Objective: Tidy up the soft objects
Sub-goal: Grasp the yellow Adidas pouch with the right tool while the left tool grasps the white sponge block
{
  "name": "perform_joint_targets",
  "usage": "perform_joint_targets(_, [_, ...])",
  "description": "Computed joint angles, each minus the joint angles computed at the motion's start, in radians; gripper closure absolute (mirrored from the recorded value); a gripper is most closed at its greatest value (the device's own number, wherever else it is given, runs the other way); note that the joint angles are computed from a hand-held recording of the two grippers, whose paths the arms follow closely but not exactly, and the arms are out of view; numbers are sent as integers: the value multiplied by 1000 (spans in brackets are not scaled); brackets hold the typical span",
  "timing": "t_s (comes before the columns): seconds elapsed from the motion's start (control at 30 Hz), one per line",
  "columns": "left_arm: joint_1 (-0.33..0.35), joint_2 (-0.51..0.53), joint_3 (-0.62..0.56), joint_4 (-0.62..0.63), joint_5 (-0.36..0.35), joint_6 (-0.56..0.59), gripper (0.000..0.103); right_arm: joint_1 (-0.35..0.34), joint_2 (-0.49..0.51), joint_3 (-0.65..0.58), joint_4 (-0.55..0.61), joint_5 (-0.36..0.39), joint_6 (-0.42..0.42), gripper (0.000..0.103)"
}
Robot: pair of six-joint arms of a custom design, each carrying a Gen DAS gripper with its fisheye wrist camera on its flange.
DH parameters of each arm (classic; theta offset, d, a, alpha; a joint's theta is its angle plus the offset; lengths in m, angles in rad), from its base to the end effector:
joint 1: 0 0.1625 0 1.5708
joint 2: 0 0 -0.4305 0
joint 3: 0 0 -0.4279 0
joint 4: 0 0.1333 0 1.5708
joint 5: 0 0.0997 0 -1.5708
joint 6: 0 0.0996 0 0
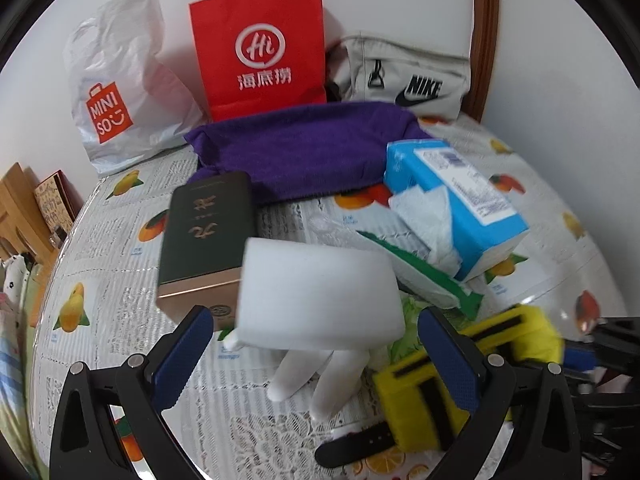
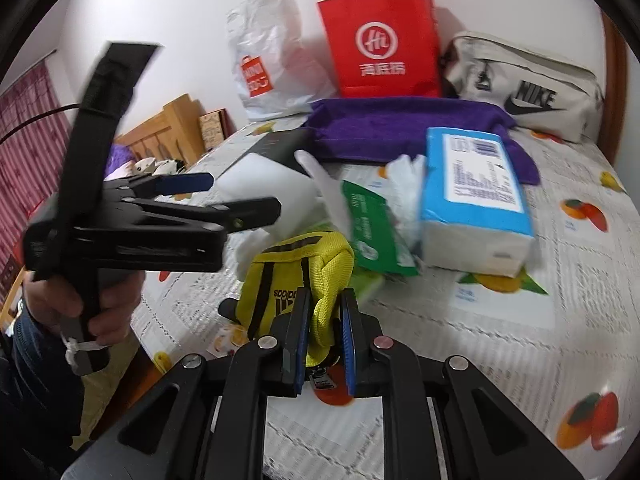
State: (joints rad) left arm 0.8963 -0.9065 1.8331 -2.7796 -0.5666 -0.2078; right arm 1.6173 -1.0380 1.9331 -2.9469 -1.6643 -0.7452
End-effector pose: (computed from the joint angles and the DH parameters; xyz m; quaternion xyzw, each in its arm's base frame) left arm -0.2256 -0.6301 0.1357 0.1348 0.8600 -0.3149 0.3782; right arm 0.1527 -0.6141 0.1577 0.3638 -0.8994 0.2080 0.1241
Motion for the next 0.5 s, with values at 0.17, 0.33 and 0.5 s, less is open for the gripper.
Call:
perform_joint_targets(0.17, [15,22,-16,24,36,-40,7,-19,-22,-3,10,3,11,88])
perform_joint_targets(0.33, [23,-24,28,-18,-16,-37,26,-33,-43,1,-1,-11,-4,88])
perform_joint_targets(0.5, [14,-69,66,-44,-7,-44,26,-46,-61,1,-32,-19,19,88])
